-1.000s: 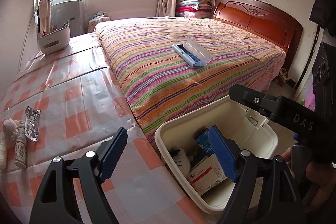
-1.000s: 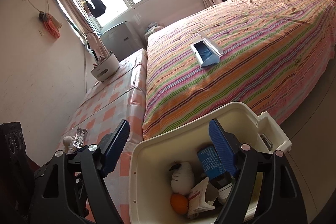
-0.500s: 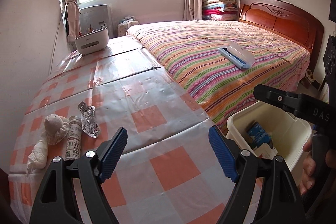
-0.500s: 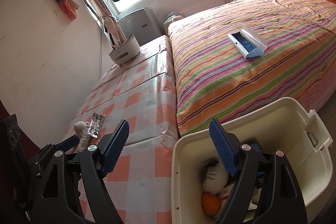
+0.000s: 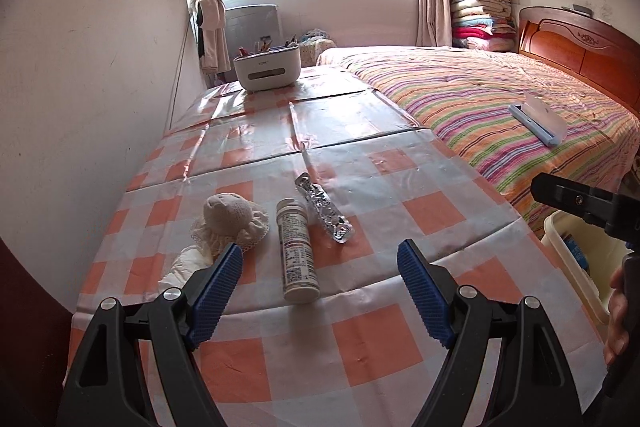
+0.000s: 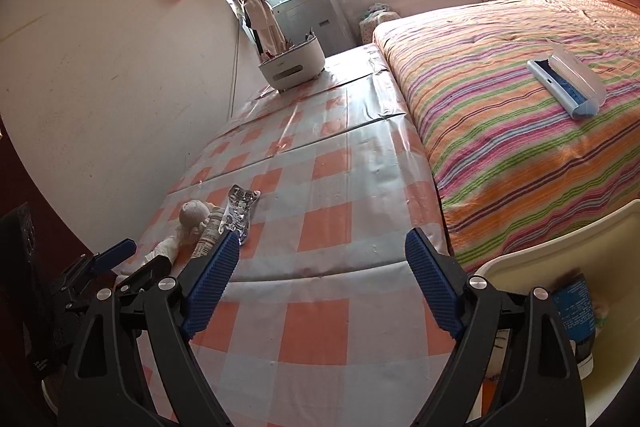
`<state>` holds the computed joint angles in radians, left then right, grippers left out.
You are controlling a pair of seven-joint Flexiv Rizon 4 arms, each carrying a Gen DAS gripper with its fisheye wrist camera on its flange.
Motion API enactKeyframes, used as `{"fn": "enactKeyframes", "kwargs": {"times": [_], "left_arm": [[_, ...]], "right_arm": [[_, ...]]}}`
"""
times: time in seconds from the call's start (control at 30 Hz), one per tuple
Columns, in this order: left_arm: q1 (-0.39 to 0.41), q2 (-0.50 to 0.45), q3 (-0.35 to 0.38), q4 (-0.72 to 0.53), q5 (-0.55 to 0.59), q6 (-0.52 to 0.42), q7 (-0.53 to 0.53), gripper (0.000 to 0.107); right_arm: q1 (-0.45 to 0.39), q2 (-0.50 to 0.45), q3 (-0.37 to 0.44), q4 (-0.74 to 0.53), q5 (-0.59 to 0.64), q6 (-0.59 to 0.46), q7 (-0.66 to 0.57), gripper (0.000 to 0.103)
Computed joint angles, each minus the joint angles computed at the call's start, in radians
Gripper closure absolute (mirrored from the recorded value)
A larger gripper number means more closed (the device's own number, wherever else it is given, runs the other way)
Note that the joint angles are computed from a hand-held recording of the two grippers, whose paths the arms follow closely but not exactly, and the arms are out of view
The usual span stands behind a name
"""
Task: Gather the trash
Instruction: 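Move both tools back toward the white diaper and pill bottle on the table, then grasp the white rolled diaper with the left tool while the right tool grasps the white pill bottle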
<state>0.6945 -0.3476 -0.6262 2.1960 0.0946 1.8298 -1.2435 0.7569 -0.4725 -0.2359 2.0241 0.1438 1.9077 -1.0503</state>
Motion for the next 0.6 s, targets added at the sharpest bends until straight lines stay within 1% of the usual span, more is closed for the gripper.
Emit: {"fn": "enactKeyframes", "kwargs": {"times": [0.03,0.2,0.23,0.3,0.37,0.47,0.6], "left_arm": [[-0.017,0.001,0.034,-0.01,-0.009,-0.001,0.0,0.029],[-0.104,-0.011,0.199,-0.066,-0.082,-0.023,-0.011,0.029],[-0.123,-0.016,0.23,-0.079,-0.097,-0.038,-0.009,0.029],[-0.137,-0.026,0.26,-0.097,-0.127,-0.068,0.009,0.029],[-0.169,-0.041,0.301,-0.114,-0.159,-0.08,0.026,0.029],[-0.196,-0.057,0.331,-0.138,-0.201,-0.126,0.062,0.029],[-0.257,-0.085,0.393,-0.178,-0.259,-0.174,0.094,0.029]], "right_arm": [[-0.007,-0.006,0.012,-0.016,-0.012,-0.009,0.0,0.018],[0.004,-0.045,0.011,-0.094,-0.072,-0.055,0.005,0.018],[-0.005,-0.053,0.024,-0.11,-0.09,-0.065,0.009,0.018],[-0.017,-0.069,0.039,-0.139,-0.124,-0.088,0.018,0.018],[-0.039,-0.086,0.065,-0.169,-0.163,-0.111,0.029,0.018],[-0.067,-0.112,0.097,-0.214,-0.222,-0.152,0.048,0.018],[-0.069,-0.149,0.092,-0.271,-0.293,-0.193,0.07,0.018]]}}
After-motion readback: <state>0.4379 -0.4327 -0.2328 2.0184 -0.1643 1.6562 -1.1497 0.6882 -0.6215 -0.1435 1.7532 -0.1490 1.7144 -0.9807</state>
